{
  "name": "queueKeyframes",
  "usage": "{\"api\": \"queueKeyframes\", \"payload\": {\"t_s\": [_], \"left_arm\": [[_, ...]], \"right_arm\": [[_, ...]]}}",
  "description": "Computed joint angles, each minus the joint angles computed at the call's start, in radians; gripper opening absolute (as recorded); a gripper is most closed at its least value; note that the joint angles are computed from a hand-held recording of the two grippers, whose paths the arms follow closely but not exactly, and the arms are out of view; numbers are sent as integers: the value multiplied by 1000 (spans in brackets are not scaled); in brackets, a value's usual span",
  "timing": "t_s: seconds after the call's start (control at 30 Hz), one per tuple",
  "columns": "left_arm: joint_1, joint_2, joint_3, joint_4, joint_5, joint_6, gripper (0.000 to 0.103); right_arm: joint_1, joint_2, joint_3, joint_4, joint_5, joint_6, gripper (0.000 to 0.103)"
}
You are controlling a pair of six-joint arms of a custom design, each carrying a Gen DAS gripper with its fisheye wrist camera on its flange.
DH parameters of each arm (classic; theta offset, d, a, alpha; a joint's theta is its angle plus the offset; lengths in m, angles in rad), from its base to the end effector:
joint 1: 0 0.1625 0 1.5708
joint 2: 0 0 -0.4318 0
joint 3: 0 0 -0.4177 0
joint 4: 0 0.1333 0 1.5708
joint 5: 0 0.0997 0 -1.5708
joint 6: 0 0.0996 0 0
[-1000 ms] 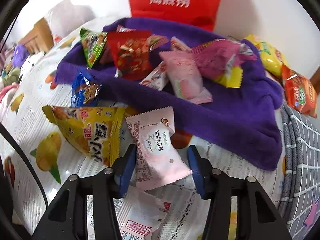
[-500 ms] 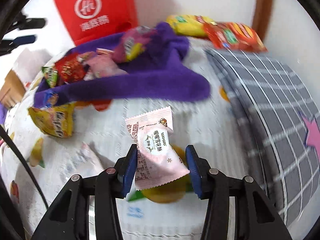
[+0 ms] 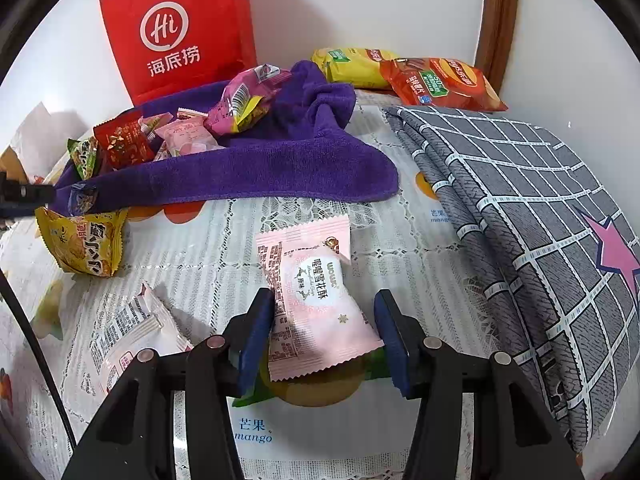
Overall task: Organize snacks
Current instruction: 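Lift the white-pink packet with the right gripper while the left moves back toward the heap, then grasp the blue snack packet from the heap with the left gripper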
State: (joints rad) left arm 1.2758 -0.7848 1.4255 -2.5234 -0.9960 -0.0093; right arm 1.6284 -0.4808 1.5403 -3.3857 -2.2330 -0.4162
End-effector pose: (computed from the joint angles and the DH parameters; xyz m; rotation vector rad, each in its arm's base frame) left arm -0.0419 -0.7825 0.1690 0.2480 2.5646 -0.5153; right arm 0.1130 -0.7083 0.0091 0.2314 -2.2758 0.7459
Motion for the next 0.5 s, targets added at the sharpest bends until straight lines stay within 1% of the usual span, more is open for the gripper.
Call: {"api": "queueKeyframes", "payload": {"t_s": [0.03,0.1,0.2,0.23,0.37,0.5], "left_arm": [[5,-1,5,2,-14,-6,57],[7,1,13,-10,-18,-7,57],[6,12,11,-13,-16,-3,57],[5,20,4,-7,-12,-5,57],[-2,50,-11,-5,40,-1,57],[1,66,-26,-1,20,1,57]], "right_arm": [[4,7,-6,-6,-13,-11,51],[6,10,-4,-14,-21,-20,51],[-1,-3,9,-6,1,-3,52],[-2,-3,9,-6,3,-2,52],[-1,-1,8,-9,-1,-8,52],[-3,-4,11,-5,8,-4,53]]}}
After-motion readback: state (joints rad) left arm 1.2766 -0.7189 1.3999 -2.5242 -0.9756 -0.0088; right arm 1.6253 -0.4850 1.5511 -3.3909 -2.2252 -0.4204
